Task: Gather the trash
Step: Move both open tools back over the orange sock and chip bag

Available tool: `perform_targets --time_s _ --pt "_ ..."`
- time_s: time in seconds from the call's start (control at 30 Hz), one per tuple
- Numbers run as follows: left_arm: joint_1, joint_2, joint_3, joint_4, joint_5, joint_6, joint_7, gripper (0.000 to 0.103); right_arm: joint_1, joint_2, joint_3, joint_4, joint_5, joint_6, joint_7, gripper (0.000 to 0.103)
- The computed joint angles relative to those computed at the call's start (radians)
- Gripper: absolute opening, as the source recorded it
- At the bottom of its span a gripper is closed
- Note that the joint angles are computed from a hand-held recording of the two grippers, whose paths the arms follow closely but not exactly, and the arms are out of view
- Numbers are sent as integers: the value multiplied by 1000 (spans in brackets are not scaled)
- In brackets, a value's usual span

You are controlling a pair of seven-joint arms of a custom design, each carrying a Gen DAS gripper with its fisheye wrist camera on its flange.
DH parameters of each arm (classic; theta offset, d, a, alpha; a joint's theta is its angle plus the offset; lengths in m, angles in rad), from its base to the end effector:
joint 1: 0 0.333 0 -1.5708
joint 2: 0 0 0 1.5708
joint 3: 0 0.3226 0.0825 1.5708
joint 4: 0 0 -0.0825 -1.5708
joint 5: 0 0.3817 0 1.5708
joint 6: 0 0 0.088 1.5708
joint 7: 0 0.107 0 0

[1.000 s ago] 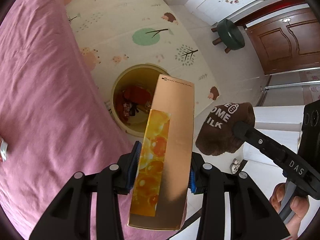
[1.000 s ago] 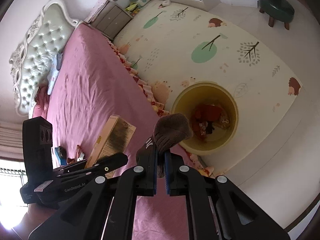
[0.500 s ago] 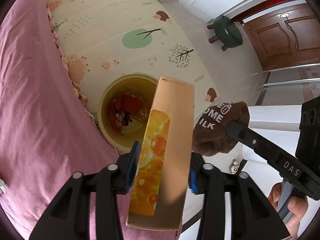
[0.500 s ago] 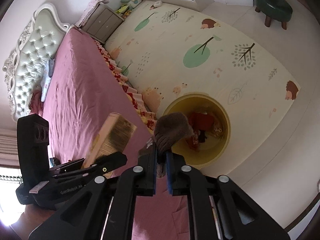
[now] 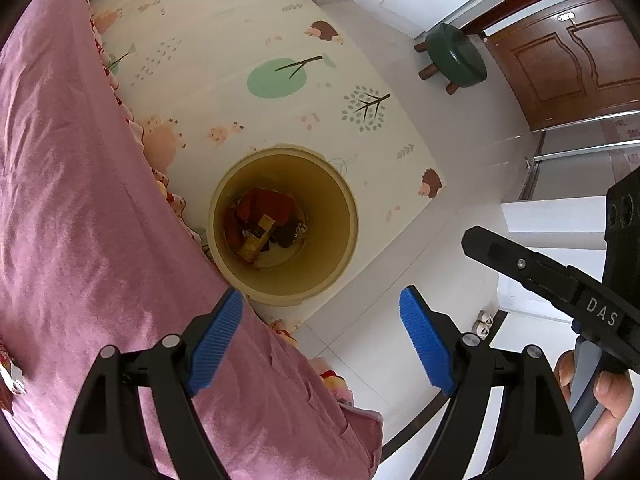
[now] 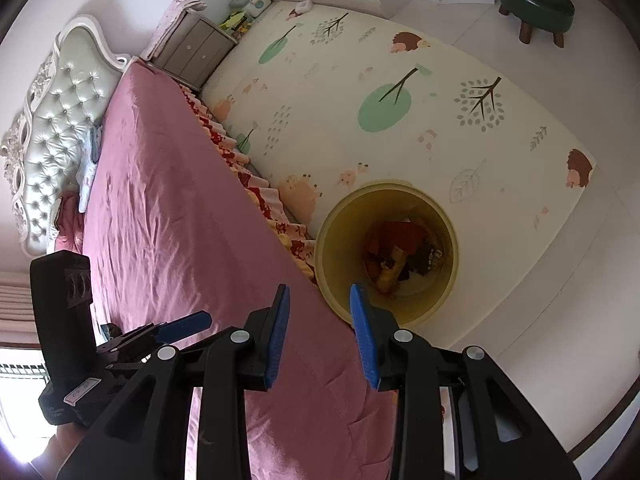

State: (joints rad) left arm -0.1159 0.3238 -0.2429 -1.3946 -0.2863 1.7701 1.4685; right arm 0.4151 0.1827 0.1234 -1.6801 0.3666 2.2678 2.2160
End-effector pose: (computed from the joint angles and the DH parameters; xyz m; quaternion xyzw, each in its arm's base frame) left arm 0.6204 -0.2330 0.5464 0.6251 -0.7593 0.1195 0.1356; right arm 0.5584 0.3372 0.5434 -0.5757 0.7747 0.1299 0.2268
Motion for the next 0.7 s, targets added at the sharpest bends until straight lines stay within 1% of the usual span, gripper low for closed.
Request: perform_targets --time_s 0.17,0.33,0.53,0.7 --pt "16 -52 7 -53 -23 23 16 80 16 11 10 38 -10 -9 -6 32" --pt "42 -152 32 -161 -57 53 30 80 49 45 23 113 -34 -34 2 32" --pt "75 -310 88 -321 -87 86 54 80 111 111 44 241 -66 -78 8 32" --pt "100 -442 150 -449 -89 83 74 80 179 194 61 378 -88 -123 13 32"
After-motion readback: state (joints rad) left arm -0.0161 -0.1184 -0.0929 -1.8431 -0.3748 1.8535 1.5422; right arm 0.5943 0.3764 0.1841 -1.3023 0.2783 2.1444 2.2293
